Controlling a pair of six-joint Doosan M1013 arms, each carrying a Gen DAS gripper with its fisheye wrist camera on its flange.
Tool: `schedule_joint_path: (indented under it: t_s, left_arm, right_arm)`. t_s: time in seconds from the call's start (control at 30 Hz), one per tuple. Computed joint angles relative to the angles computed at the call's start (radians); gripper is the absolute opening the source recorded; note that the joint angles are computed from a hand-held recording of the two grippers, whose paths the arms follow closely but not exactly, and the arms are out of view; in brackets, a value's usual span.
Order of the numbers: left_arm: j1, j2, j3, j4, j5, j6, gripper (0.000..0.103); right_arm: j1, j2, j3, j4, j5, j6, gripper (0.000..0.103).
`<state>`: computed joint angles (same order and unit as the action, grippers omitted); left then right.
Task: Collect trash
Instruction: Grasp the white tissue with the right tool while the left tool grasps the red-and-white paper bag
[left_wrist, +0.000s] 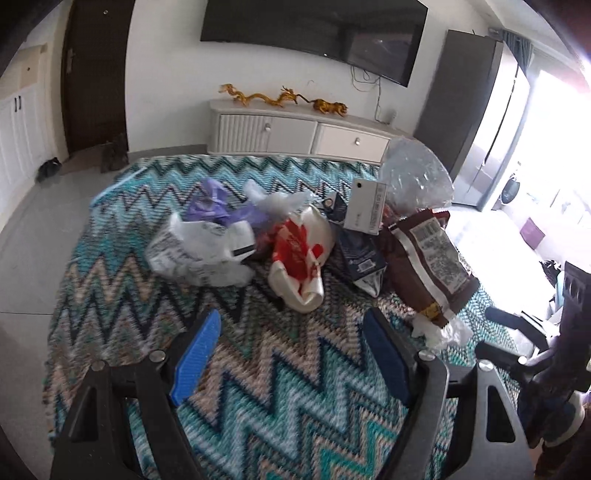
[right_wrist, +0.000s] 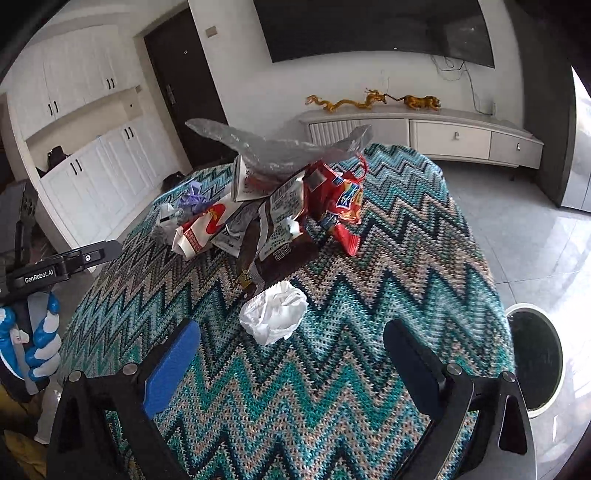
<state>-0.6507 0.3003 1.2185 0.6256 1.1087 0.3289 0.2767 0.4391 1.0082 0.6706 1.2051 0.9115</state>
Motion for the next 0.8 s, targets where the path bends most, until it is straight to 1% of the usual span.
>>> schedule_joint_path:
  t_s: [0.1,0.17,0.27,0.4,0.47,0.53,0.57,0.63,0.67,0.7,0.73,0.8]
  left_arm:
    - [0.033,0.030,-0.025,-0.051,-0.029,0.031,0.078]
    - [0.048,0.047,-0.039,-0.069,-0.029,0.047,0.078]
    - [0.064,0.068,-0.055,-0.077,-0.029,0.062,0.078]
    - [0.076,0.081,-0.061,-0.087,-0.027,0.063,0.078]
    - [0.080,0.085,-0.061,-0.095,-0.033,0.061,0.068]
    - [0.090,0.086,-0.062,-0.131,-0.050,0.077,0.043]
    - [0.094,0.086,-0.060,-0.152,-0.059,0.084,0.039]
    - [0.094,0.085,-0.056,-0.151,-0.057,0.078,0.039]
    - [0.092,0.083,-0.054,-0.147,-0.056,0.073,0.039]
    - [0.089,0.080,-0.051,-0.141,-0.054,0.067,0.038]
    - [0.084,0.075,-0.046,-0.132,-0.053,0.055,0.037]
    - [0.074,0.065,-0.036,-0.115,-0.050,0.034,0.035]
  right_arm:
    - [0.013,0.030,-0.028,-0.010,0.022,0.006,0.096]
    - [0.018,0.048,-0.048,-0.017,0.036,0.013,0.095]
    - [0.022,0.069,-0.070,-0.008,0.059,0.012,0.091]
    - [0.032,0.091,-0.096,-0.016,0.092,0.002,0.078]
    - [0.036,0.104,-0.110,-0.017,0.108,-0.001,0.072]
    - [0.039,0.108,-0.113,-0.023,0.114,-0.006,0.062]
    - [0.039,0.108,-0.112,-0.024,0.116,-0.008,0.058]
    - [0.038,0.107,-0.112,-0.024,0.129,-0.013,0.044]
    - [0.037,0.106,-0.111,-0.024,0.134,-0.020,0.041]
    - [0.035,0.103,-0.107,-0.023,0.141,-0.026,0.032]
    - [0.032,0.100,-0.102,-0.020,0.148,-0.033,0.025]
    - [0.027,0.084,-0.081,-0.012,0.161,-0.052,0.020]
